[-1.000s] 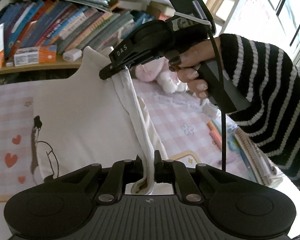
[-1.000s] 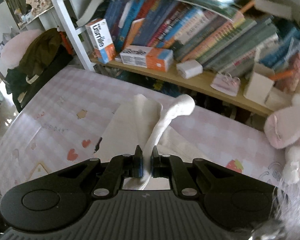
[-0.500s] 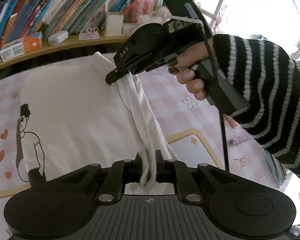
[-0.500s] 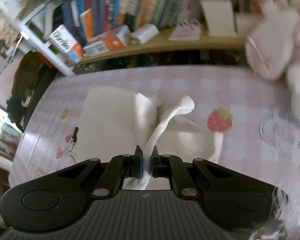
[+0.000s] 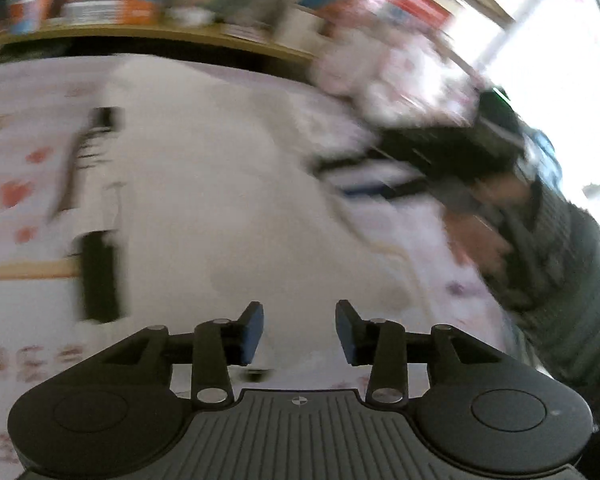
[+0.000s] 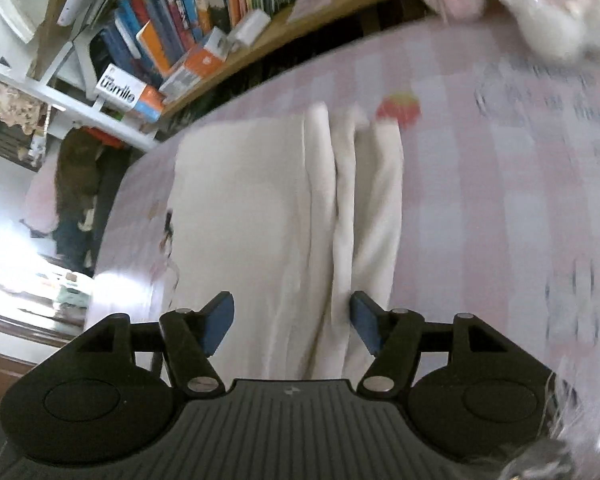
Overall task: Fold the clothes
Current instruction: 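Open both tools and release the folded side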
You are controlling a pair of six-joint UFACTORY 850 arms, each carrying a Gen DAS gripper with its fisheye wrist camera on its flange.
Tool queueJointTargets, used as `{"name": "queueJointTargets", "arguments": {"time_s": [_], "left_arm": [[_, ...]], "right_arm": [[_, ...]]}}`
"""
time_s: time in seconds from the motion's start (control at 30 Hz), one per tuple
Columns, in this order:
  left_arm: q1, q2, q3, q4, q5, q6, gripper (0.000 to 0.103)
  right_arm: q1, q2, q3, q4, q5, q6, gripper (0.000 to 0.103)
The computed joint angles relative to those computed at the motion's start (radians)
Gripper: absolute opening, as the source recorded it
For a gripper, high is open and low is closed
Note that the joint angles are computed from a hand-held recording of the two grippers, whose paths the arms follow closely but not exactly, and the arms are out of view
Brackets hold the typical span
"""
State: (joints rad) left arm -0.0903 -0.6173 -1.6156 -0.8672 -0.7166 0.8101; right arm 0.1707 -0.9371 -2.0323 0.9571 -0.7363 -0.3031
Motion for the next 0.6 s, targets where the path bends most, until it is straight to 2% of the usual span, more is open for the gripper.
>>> {"name": "queueJointTargets", "arguments": {"time_s": [0.13, 0.23, 0.27, 0.5, 0.57, 0.6], "left_arm": [[0.027, 0.04, 0.077, -0.003, 0.136, -0.032, 0.039], [0.031, 0.07, 0.141, 0.015, 0.271, -0.058, 0.039], [0.035, 0.075, 0.157, -0.007, 0.294, -0.06, 0.039], [0.033, 0.068, 0.151, -0.002, 0.371, -0.064, 0.039], [0.026, 0.059, 0.133, 0.007, 0.371, -0.073, 0.044], [0.023, 0.052, 0.121, 0.016, 0.368, -0.081, 0.051]], "right_arm": [[0.002, 0.127, 0.23, 0.159, 0.037, -0.126, 0.062], [0.017, 0.211, 0.369, 0.23, 0.095, -0.204, 0.06], [0.022, 0.239, 0.411, 0.247, 0.116, -0.226, 0.059], [0.065, 0.374, 0.602, 0.343, 0.228, -0.32, 0.053], [0.079, 0.402, 0.641, 0.367, 0.263, -0.341, 0.051], [0.083, 0.412, 0.657, 0.391, 0.272, -0.356, 0.051]]}}
